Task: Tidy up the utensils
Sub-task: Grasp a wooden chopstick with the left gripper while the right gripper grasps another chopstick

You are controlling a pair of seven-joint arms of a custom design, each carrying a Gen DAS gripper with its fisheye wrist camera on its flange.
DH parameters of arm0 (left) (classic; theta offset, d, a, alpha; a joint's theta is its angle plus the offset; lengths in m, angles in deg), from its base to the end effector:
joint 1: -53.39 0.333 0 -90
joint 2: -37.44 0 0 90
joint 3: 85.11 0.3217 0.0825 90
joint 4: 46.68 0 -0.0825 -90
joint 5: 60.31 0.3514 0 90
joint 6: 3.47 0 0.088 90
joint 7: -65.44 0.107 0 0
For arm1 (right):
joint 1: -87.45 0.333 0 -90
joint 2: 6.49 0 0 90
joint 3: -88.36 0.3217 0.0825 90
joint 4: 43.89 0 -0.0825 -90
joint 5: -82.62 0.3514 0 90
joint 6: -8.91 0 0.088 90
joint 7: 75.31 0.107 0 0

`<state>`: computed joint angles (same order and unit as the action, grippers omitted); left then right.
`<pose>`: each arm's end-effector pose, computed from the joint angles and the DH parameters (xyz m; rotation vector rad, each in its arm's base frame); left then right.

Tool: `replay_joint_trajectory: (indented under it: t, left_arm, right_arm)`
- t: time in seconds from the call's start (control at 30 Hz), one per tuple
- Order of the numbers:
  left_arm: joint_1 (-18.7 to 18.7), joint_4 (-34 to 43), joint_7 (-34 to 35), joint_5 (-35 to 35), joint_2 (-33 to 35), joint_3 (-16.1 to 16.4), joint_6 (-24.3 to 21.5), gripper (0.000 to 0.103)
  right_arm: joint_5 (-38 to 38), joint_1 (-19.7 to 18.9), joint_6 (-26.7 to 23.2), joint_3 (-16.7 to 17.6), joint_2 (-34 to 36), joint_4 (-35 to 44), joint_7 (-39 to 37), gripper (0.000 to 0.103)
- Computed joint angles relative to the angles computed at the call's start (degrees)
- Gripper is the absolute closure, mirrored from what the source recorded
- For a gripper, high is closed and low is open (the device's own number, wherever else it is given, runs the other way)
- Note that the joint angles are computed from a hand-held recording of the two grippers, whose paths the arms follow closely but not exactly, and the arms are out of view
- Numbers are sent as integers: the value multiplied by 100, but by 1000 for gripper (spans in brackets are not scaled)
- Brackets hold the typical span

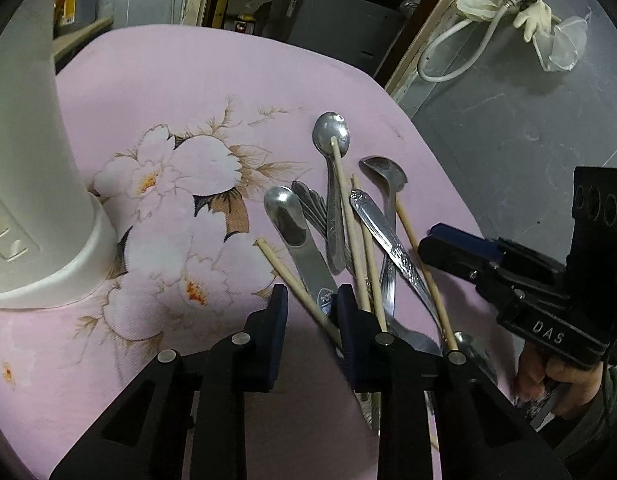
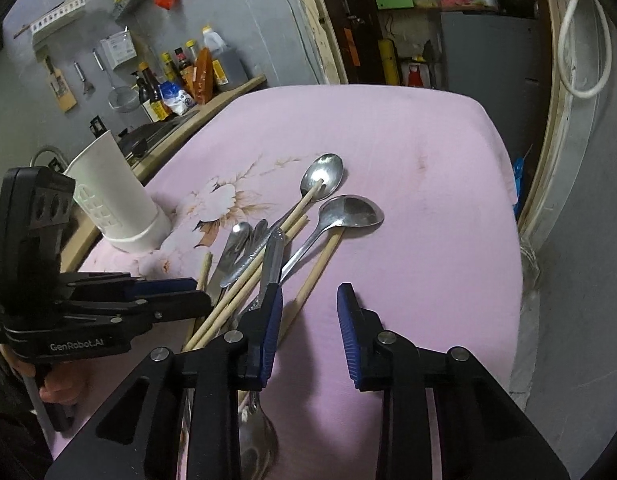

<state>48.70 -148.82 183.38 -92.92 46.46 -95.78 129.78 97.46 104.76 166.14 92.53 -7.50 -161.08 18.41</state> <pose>0.5892 -0.1645 0.5263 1.5951 -2.4927 0.9671 0.5290 0.1975 0.5510 -1.8082 1.6216 -0.2915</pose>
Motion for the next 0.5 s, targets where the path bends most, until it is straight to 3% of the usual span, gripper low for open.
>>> replay_joint_trajectory:
  t: [0.2, 0.3, 0.5]
  left_arm:
    - [12, 178, -176, 34, 83, 8, -164, 92]
    - [28, 167, -147, 18, 91, 4, -146, 97]
    - [93, 72, -74, -109, -25, 21, -247, 98]
  right_arm:
    - [-684, -14, -397, 35, 155, 296, 630, 77]
    - [-1103, -7, -538, 50, 211, 402, 1029, 82]
    - [-495, -45, -675, 65, 178, 430, 986, 95]
